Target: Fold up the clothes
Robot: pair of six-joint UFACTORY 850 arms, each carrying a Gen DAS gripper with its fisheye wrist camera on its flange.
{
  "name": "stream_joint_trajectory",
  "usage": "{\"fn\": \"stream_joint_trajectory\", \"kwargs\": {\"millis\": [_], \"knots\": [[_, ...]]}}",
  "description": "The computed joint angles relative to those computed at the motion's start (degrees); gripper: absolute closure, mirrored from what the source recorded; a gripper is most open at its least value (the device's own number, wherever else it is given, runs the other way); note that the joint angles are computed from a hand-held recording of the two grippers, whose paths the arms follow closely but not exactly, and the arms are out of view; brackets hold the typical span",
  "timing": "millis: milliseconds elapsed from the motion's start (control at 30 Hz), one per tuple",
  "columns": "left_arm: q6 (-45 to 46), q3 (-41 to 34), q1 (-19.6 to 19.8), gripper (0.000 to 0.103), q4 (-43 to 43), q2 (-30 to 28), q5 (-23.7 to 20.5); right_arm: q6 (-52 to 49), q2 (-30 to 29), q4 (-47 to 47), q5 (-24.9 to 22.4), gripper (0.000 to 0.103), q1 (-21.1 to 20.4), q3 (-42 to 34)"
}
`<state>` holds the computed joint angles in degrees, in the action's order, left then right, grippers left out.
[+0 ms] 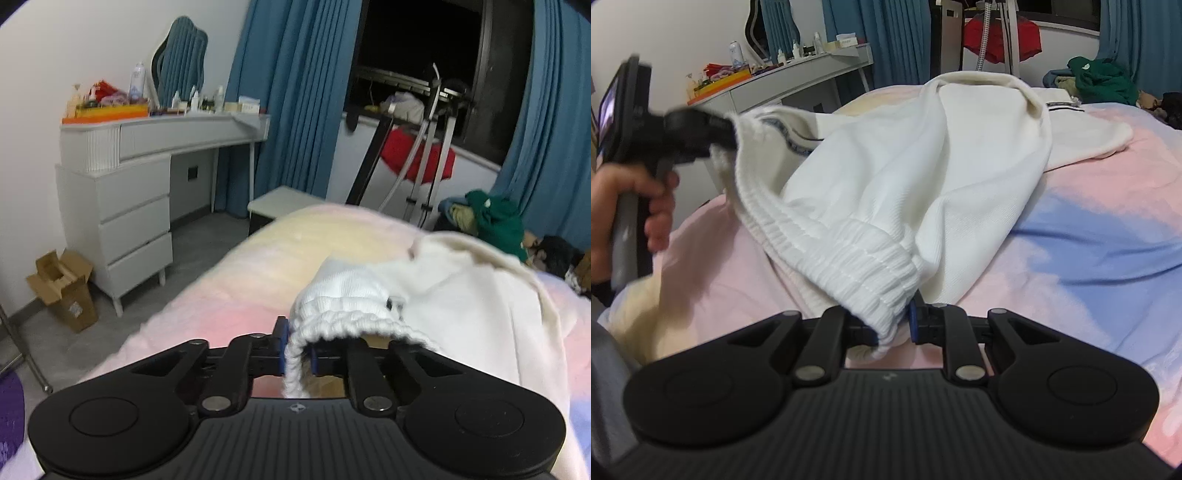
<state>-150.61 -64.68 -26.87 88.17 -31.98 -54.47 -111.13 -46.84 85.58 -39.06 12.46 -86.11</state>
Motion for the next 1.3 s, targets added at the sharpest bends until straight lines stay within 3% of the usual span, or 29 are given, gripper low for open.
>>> {"fn": "stream_joint_trajectory", "kwargs": {"millis": [167, 267, 333, 467, 533, 633, 700, 733, 767, 800, 833, 867, 1000, 1200, 1300], "knots": [[3.9, 1.6, 4.6, 0.094, 2.7, 4.2, -2.4, 4.4, -0.2, 0.2, -9.5, 0.085, 1.2, -0.4], [8.4, 1.4, 8.4, 0.094, 2.7, 5.8, -1.7, 5.4, -0.2, 1.6, -12.3, 0.085, 4.2, -0.4], [12.5, 0.5, 10.9, 0.093, 2.0, 5.3, -0.5, 6.6, -0.8, 2.5, -12.4, 0.084, 6.8, -1.0], [14.3, 0.6, 15.5, 0.093, -1.1, 3.4, 6.8, 7.0, -3.4, 4.6, -8.5, 0.084, 11.3, -2.5], [11.5, 1.9, 16.9, 0.091, 0.0, 3.1, 8.9, 5.6, -4.5, 5.4, -6.8, 0.083, 12.1, -3.1], [5.7, 4.8, 17.5, 0.084, 3.7, 3.7, 10.2, 3.3, -5.3, 6.0, -8.0, 0.082, 11.7, -3.6], [4.7, 6.4, 17.5, 0.075, 4.4, 4.6, 10.4, 3.2, -5.5, 6.6, -9.1, 0.08, 11.0, -3.9], [4.6, 7.1, 17.5, 0.071, 4.5, 5.2, 10.5, 3.3, -5.6, 7.0, -9.4, 0.074, 10.7, -3.9], [4.4, 8.0, 17.4, 0.067, 4.7, 5.9, 10.5, 3.4, -5.5, 7.3, -9.6, 0.054, 10.5, -3.9], [4.7, 8.9, 17.0, 0.057, 4.5, 6.6, 10.1, 3.4, -5.5, 7.7, -10.1, 0.04, 10.3, -3.8], [5.7, 9.4, 16.4, 0.047, 3.3, 7.3, 9.4, 3.1, -5.5, 8.1, -10.6, 0.021, 10.1, -3.7], [6.8, 9.9, 15.8, 0.043, 2.1, 7.9, 8.6, 1.6, -4.7, 9.2, -11.1, 0.015, 9.9, -2.6], [9.4, 12.8, 11.7, 0.019, -1.7, 11.3, 3.5, -3.5, -2.1, 12.3, -10.9, 0.016, 10.0, 1.2], [13.8, 14.1, 4.5, 0.015, -6.4, 15.7, -3.7, -6.1, 2.2, 13.4, -12.0, 0.017, 7.1, 4.6], [14.4, 12.1, 1.3, 0.015, -6.5, 16.0, -4.9, -7.8, 4.0, 14.0, -12.4, 0.017, 4.7, 5.0]]}}
